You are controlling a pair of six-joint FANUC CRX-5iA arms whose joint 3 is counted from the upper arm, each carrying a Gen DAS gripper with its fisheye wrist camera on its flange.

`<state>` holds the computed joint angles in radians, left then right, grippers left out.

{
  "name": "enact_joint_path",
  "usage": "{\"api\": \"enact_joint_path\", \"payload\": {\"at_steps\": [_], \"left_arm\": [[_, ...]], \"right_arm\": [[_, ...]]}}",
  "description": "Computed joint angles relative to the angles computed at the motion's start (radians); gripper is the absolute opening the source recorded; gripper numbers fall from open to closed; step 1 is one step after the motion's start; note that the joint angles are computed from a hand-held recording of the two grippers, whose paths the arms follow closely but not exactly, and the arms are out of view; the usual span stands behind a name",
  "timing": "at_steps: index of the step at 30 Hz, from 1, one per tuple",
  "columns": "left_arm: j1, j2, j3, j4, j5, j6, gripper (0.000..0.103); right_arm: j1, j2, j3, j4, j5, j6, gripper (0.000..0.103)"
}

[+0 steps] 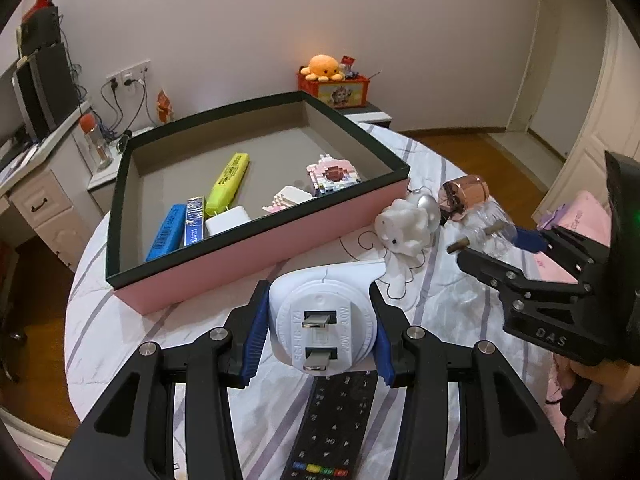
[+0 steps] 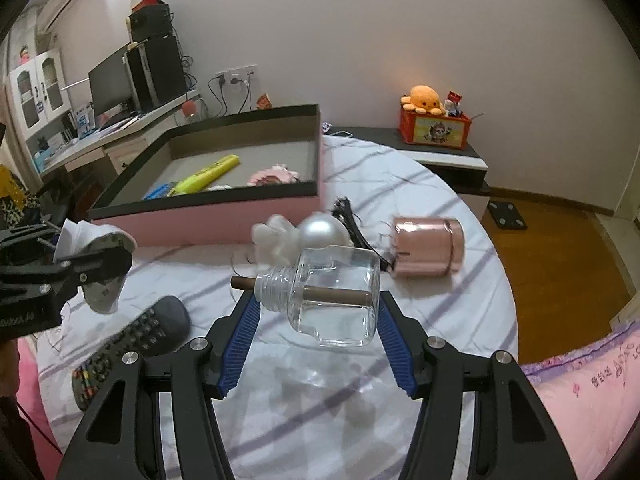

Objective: Organize rigid objects
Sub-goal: 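Lift the glass bottle and white plug toward the pink box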

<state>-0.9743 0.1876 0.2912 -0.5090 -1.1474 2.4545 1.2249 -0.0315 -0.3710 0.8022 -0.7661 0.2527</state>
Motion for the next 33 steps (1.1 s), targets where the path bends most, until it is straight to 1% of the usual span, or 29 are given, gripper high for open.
{"api": "enact_joint_path", "payload": {"at_steps": [6, 8, 10, 12, 13, 14, 16, 19, 22, 23, 25, 27, 28, 29, 33], "left_arm": [[-0.01, -0.06, -0.038, -0.055, 0.017, 0.027, 0.045], [0.004, -0.074, -0.055, -0.044, 0.035, 0.01, 0.041], [0.015, -0.075, -0.065, -0.03, 0.03, 0.001, 0.04], [0.022, -0.084, -0.088, -0.024, 0.037, 0.008, 0.043], [0.028, -0.091, -0.104, -0.02, 0.043, 0.018, 0.048], [0.037, -0.099, -0.122, -0.014, 0.046, 0.031, 0.055], [0.051, -0.114, -0.16, -0.012, 0.047, 0.062, 0.065], [0.037, -0.119, -0.176, -0.056, 0.019, 0.114, 0.075], [0.036, -0.132, -0.199, -0.051, 0.049, 0.112, 0.087], [0.033, -0.127, -0.194, -0.057, 0.041, 0.107, 0.088], [0.02, -0.106, -0.167, -0.081, -0.003, 0.115, 0.088], [0.023, -0.104, -0.162, -0.084, -0.023, 0.128, 0.088], [0.021, -0.109, -0.166, -0.091, -0.027, 0.142, 0.088], [0.022, -0.12, -0.177, -0.095, -0.022, 0.156, 0.09], [0.052, -0.101, -0.177, -0.059, -0.027, 0.136, 0.092]], "right_arm": [[0.011, 0.038, 0.07, 0.032, -0.012, 0.044, 0.061], [0.012, 0.057, 0.101, 0.035, -0.009, 0.076, 0.061], [0.011, 0.072, 0.124, 0.038, -0.008, 0.098, 0.061], [0.005, 0.08, 0.137, 0.025, -0.003, 0.106, 0.061], [0.002, 0.079, 0.136, 0.019, 0.002, 0.106, 0.061], [0.0, 0.081, 0.138, 0.007, 0.001, 0.113, 0.061], [-0.002, 0.081, 0.135, -0.008, -0.001, 0.117, 0.061], [-0.006, 0.078, 0.126, -0.026, 0.004, 0.12, 0.061], [-0.009, 0.077, 0.12, -0.033, 0.011, 0.115, 0.061], [-0.009, 0.079, 0.122, -0.039, 0.012, 0.121, 0.061], [-0.009, 0.081, 0.124, -0.043, 0.013, 0.129, 0.061], [-0.011, 0.08, 0.125, -0.047, 0.019, 0.137, 0.061], [-0.011, 0.081, 0.126, -0.048, 0.02, 0.141, 0.061], [-0.011, 0.081, 0.128, -0.049, 0.02, 0.143, 0.061], [-0.013, 0.08, 0.126, -0.053, 0.026, 0.143, 0.061]]}}
